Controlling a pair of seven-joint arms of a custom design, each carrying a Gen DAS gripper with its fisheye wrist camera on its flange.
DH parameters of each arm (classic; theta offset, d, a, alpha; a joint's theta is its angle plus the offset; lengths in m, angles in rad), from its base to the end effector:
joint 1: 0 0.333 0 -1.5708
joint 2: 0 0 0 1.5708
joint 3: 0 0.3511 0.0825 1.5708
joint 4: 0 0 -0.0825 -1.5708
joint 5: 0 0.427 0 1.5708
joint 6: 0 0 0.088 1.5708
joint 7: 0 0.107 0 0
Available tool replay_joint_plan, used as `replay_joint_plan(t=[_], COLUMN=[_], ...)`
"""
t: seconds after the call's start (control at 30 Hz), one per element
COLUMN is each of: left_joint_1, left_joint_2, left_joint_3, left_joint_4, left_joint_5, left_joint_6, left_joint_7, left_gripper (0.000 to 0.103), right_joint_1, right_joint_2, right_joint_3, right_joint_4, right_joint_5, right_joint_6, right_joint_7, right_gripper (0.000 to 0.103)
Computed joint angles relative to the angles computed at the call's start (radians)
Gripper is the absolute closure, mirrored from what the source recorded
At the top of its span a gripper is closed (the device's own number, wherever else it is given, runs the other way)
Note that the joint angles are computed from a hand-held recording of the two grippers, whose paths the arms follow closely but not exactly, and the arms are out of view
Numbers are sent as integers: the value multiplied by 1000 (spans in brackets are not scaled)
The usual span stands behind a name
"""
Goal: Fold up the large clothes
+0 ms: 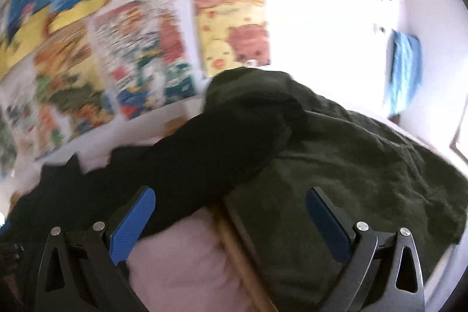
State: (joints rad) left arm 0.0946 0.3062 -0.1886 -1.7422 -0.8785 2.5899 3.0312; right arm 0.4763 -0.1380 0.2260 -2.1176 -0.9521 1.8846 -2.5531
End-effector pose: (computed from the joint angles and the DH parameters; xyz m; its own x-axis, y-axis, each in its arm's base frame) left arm 0.7276 -0.0399 0.4702 -0.7310 -0.6704 -0.1274 -0.3808 0.5558 -0.7390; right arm 0.4551 0.3112 0.5119 -0.8065 -0.5416 -0.2371 -0.1931 0.6204 -0.7602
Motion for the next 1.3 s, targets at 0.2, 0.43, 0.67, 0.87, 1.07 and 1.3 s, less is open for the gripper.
replay_joint_plan(t=[0.2,0.43,0.67,0.87,1.07,1.3], left_joint_1=[-55,-98,-95,-90,-15,113], left_joint_2=[125,267,361,375,345,361], left_joint_3=[-29,-22,-32,-27,-24,8], left_joint_4=[41,146,228,248,343,527], left_joint_5=[70,199,281,316,320,288], left_joint_6=[122,136,91,78,-88,-265], left_joint_7=[-20,-143,-249,-278,-312,-312], left_gripper=[2,2,1,1,1,1], right_joint_1=[-63,-107,-126,-114,-72,9], right_joint_2=[2,44,70,84,108,320], right_joint_3=[-50,-77,-89,-77,-54,-75], right_joint_4=[-70,-77,-86,-59,45,395], right_joint_5=[-69,-97,-149,-255,-416,-505], right_joint_6=[127,200,267,257,212,294], right_joint_7=[88,169,249,283,265,-3], right_gripper=[0,28,73,94,94,94])
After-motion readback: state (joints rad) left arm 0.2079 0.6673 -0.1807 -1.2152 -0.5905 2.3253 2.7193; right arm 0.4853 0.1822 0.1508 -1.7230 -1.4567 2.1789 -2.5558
